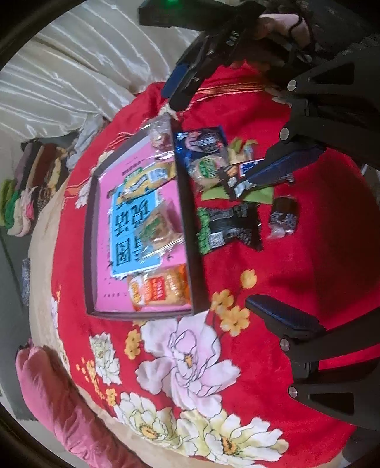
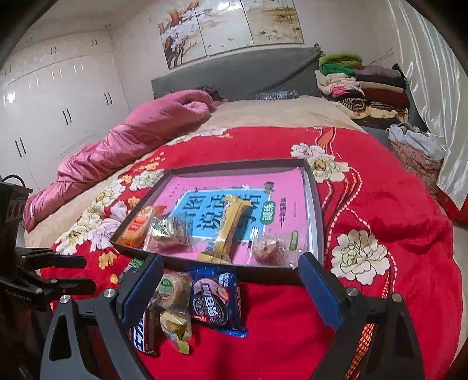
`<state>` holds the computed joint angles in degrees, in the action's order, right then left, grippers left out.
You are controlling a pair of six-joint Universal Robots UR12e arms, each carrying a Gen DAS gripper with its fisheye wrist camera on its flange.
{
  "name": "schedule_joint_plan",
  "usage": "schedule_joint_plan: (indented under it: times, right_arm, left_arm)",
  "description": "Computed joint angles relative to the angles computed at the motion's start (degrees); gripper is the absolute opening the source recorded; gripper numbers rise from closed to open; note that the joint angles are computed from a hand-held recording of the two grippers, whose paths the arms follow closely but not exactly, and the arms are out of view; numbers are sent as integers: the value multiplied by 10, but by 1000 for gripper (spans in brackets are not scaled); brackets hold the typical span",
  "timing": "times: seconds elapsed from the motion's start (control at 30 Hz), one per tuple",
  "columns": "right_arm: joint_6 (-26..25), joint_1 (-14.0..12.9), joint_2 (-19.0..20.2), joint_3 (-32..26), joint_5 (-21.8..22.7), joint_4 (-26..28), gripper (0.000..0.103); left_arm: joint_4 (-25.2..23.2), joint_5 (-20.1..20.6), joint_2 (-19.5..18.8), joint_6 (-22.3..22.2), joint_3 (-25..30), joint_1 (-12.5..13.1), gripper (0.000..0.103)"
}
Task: Organize snacks
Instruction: 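Grasp the dark chocolate candy with the left gripper while the right gripper grasps the blue biscuit pack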
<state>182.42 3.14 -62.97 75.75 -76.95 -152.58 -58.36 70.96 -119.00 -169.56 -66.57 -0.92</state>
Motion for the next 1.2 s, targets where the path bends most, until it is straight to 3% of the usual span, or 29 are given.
schedule_joint_plan:
  times: [0.7, 0.9, 1.2]
  right_arm:
    - [-24, 5, 8, -16, -6, 90, 94]
    - [-35, 8, 16, -27, -28, 123, 94]
    - [-69, 20, 28, -40, -59, 138, 94]
  left_arm:
    - [-66, 19, -5, 48, 0, -13, 79]
    - [-76, 12, -8, 56, 1, -14, 79]
    - [-71, 3, -13, 47, 3, -12, 67]
